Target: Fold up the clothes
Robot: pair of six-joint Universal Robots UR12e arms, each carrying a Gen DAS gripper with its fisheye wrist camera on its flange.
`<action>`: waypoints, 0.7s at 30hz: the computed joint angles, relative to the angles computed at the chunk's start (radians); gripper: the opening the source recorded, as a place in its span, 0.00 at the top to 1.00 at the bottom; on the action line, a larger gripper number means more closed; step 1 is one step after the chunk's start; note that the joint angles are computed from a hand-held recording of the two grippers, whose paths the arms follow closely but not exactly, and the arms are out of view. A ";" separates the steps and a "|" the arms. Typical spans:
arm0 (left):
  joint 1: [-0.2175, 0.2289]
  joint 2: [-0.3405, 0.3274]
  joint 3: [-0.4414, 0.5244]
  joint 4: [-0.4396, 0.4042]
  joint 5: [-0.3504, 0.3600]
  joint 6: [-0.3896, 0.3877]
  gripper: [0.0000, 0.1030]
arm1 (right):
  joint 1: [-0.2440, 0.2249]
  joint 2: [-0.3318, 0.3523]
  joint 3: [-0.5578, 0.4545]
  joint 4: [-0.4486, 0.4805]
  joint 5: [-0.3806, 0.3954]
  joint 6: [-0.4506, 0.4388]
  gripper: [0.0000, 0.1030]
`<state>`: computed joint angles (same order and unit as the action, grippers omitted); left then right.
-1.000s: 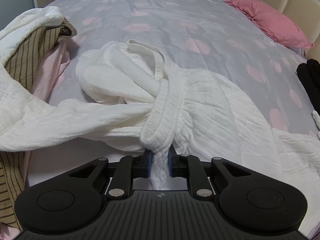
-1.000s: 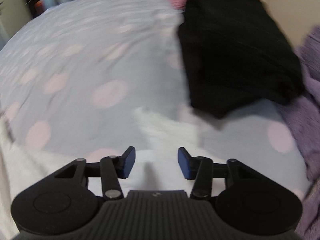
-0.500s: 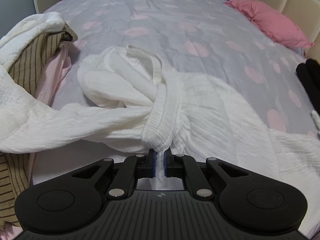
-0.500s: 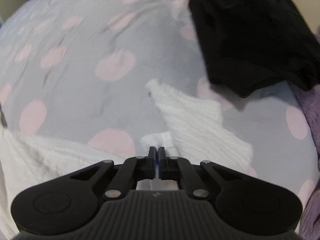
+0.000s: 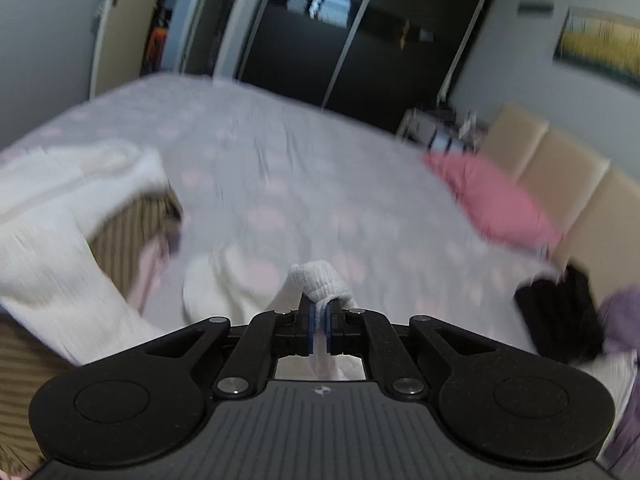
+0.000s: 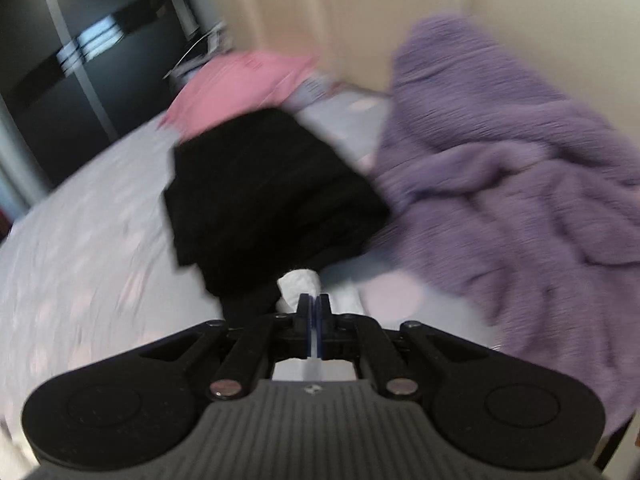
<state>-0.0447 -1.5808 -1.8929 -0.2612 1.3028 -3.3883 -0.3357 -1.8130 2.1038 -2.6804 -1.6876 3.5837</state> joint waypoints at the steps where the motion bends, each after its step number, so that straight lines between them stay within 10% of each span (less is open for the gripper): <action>1: 0.007 0.003 0.005 0.016 0.000 -0.017 0.97 | -0.018 -0.016 -0.002 0.009 -0.009 0.005 0.98; 10: 0.045 0.027 0.060 0.002 0.047 -0.085 0.97 | -0.112 -0.072 -0.050 0.042 -0.034 0.018 0.98; 21: 0.013 -0.054 0.188 -0.083 0.148 -0.139 0.97 | -0.074 0.073 -0.158 0.005 -0.065 0.042 1.00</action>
<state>-0.0320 -1.6351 -1.7049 -0.3444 1.4507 -3.5269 -0.4098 -1.7404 1.9456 -2.6754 -1.7531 3.6259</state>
